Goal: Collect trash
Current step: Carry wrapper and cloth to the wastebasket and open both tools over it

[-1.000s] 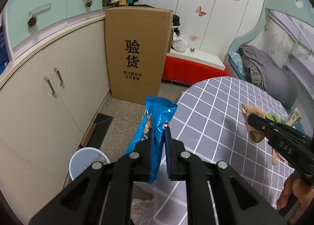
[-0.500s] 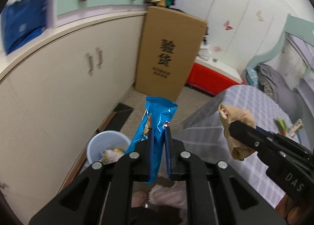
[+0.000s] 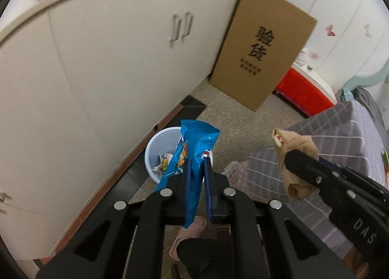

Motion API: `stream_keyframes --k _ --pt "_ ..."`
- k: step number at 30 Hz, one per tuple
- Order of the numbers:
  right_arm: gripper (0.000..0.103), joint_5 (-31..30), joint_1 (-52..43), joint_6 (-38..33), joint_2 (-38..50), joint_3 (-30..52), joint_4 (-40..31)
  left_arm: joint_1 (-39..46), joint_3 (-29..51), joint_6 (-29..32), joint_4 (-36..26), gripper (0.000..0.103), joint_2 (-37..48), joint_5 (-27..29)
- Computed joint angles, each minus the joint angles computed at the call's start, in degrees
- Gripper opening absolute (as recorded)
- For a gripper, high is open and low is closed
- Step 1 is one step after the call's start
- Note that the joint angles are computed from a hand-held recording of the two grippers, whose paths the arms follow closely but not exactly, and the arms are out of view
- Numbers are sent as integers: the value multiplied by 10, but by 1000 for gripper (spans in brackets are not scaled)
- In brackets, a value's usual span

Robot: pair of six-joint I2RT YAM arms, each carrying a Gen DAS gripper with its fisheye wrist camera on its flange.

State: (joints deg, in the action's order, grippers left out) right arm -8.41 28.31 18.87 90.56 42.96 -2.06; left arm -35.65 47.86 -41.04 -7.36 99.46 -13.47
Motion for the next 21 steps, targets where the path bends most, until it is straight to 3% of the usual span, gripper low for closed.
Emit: stream_keyframes --k 8,9,10,11,14,21 --pt "17 4 12 2 155 108 60 77 -16 21 32 10 30 27" --pt "33 4 13 6 173 121 67 84 -19 22 36 10 33 30" --pt "63 9 12 5 198 146 59 91 -19 23 38 10 36 34" --pt "70 16 12 6 212 159 59 97 -21 25 41 10 39 38" --pt "70 26 10 -2 252 198 45 107 -19 27 49 10 50 46" --pt "70 35 15 -5 243 169 59 102 -6 26 59 10 78 53"
